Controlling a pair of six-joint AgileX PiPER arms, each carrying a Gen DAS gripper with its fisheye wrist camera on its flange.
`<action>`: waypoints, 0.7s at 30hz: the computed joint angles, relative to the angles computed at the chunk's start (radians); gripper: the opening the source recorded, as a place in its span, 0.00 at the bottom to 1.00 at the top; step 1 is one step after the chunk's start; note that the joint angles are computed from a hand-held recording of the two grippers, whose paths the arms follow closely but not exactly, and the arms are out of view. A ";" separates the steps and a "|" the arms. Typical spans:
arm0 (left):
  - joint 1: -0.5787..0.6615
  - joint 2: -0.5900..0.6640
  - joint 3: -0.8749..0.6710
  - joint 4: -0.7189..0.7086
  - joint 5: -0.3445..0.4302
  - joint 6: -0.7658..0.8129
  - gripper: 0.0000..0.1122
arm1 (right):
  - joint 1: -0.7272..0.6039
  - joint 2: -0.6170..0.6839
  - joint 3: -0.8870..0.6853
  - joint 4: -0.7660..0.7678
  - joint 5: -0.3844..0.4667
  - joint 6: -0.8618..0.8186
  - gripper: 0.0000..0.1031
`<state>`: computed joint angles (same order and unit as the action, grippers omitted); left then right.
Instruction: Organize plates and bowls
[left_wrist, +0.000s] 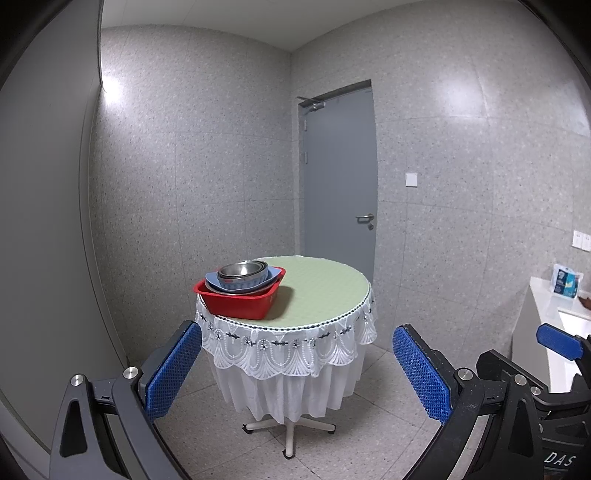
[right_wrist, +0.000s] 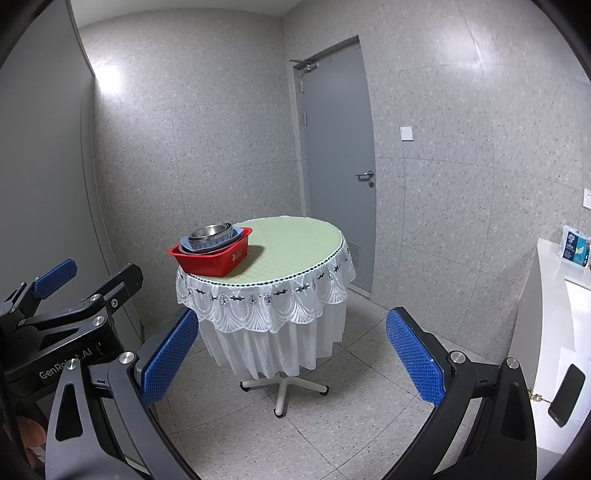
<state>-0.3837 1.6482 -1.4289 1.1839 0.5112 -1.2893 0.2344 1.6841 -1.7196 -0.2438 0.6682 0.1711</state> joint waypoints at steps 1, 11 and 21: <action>0.002 0.001 0.000 -0.002 -0.002 0.002 0.91 | -0.002 0.002 -0.003 0.005 0.000 -0.005 1.00; -0.002 0.017 -0.019 0.001 0.011 -0.002 0.91 | -0.010 0.031 -0.030 0.032 0.003 -0.031 1.00; -0.009 0.031 -0.024 0.024 0.015 -0.027 0.91 | -0.012 0.042 -0.035 0.042 0.002 -0.041 1.00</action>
